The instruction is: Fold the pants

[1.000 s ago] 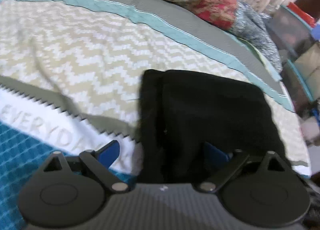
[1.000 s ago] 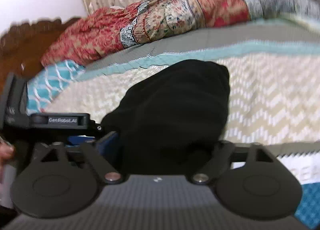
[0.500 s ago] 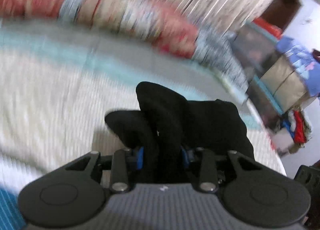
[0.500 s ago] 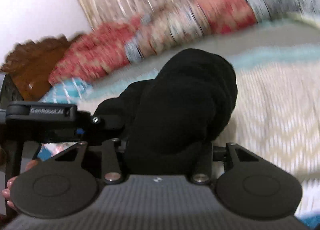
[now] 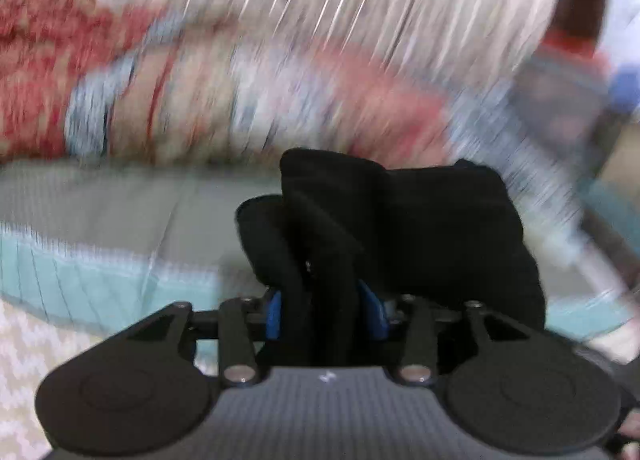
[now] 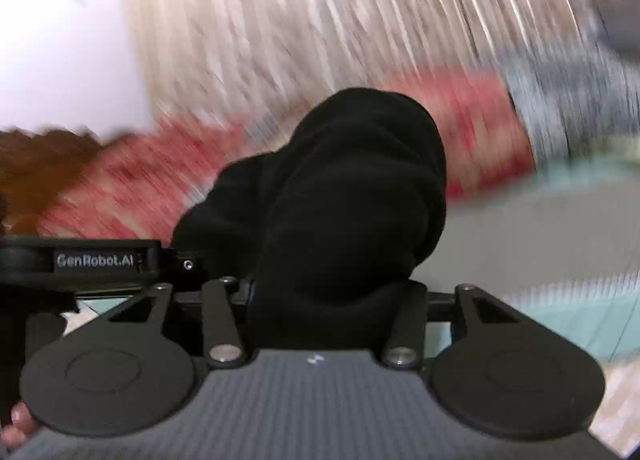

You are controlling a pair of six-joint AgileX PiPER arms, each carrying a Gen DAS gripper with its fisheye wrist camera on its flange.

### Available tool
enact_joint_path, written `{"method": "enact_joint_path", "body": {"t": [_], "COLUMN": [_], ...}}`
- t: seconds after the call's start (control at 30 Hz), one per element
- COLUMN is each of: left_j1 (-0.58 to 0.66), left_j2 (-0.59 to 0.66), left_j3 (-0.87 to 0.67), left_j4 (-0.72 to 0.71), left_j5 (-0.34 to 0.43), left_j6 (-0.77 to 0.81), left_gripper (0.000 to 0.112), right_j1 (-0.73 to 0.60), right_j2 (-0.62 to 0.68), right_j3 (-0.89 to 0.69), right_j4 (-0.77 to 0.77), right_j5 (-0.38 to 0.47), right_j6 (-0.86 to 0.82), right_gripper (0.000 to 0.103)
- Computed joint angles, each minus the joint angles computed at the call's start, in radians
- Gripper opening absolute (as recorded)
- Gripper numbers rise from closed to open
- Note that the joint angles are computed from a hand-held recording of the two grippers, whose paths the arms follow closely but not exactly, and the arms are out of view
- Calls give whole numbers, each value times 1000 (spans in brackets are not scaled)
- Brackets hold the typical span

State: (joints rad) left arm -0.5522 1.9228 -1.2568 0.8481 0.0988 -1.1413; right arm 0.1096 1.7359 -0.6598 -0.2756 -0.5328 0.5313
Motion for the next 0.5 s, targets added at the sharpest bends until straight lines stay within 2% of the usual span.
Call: {"method": "enact_joint_path", "body": {"t": [0.03, 0.07, 0.1, 0.13, 0.17, 0.2, 0.27, 0.33, 0.4, 0.43, 0.5], "left_j1": [-18, -34, -43, -50, -62, -65, -69, -87, -110, -128, -165], "left_j2": [82, 124, 127, 91, 68, 41, -25, -97, -174, -214, -285], "left_j3": [-51, -62, -51, -7, 25, 63, 140, 212, 279, 312, 366], "left_j4": [21, 73, 166, 266, 366, 464, 572, 556, 467, 405, 309], "left_j5": [77, 126, 135, 122, 130, 123, 121, 135, 156, 181, 233], "left_j6": [-26, -91, -189, -285, -376, -472, -605, -625, -574, -531, -461], "left_gripper": [39, 45, 50, 51, 52, 58, 61, 63, 68, 76, 78], "right_j1": [19, 25, 23, 24, 33, 49, 94, 145, 209, 231, 308], "right_j2": [67, 94, 81, 57, 23, -14, -108, -198, -326, -375, -519], "right_j3": [-50, -71, -64, -32, -12, 12, 108, 205, 312, 348, 448], "right_j4": [65, 111, 152, 169, 208, 287, 487, 650, 793, 836, 995], "right_j5": [92, 145, 157, 133, 148, 162, 130, 82, 64, 64, 78], "right_j6": [-34, -29, 4, -3, -50, -137, -318, -440, -543, -566, -656], "right_gripper": [60, 79, 91, 92, 92, 92, 92, 92, 93, 93, 94]}}
